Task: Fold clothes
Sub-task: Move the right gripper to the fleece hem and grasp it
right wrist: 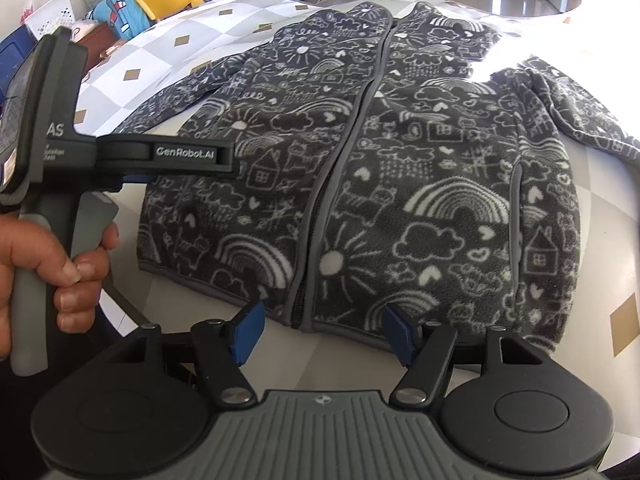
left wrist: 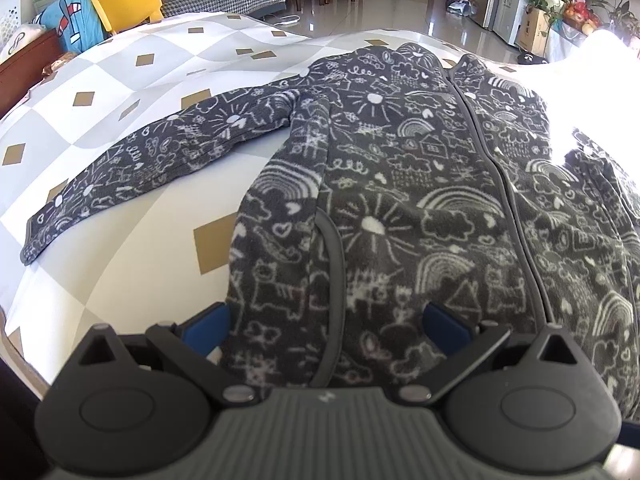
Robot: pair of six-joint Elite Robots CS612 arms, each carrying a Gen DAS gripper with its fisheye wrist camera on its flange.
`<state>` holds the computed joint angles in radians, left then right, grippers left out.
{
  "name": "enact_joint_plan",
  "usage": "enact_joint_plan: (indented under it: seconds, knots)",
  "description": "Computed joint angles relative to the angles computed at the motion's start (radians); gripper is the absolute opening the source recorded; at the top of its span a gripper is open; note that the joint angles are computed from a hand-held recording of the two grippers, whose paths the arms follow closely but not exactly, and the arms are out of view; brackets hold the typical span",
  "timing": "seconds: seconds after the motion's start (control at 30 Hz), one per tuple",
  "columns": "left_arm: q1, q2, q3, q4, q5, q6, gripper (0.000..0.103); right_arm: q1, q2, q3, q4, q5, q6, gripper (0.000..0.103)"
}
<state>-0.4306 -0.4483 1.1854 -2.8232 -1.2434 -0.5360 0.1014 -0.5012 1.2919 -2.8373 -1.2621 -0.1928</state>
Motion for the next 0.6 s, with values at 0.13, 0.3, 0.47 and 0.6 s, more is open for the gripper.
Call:
enact_joint_plan:
  seconds: [0.13, 0.3, 0.47, 0.6]
  knots:
    - [0.002, -0.001, 0.000, 0.002, -0.001, -0.018, 0.103, 0.001, 0.003, -0.005, 0.063, 0.053, -0.042, 0.056]
    - [0.001, -0.002, 0.002, -0.009, 0.007, -0.015, 0.103, 0.009, 0.027, -0.039, 0.152, 0.068, -0.052, 0.054]
    - [0.003, -0.007, 0.010, -0.018, 0.005, -0.028, 0.103, 0.020, 0.056, -0.071, 0.160, 0.051, -0.052, 0.054]
    - [0.008, -0.011, 0.016, -0.019, 0.009, -0.049, 0.103, 0.022, 0.063, -0.074, 0.135, 0.056, -0.051, 0.055]
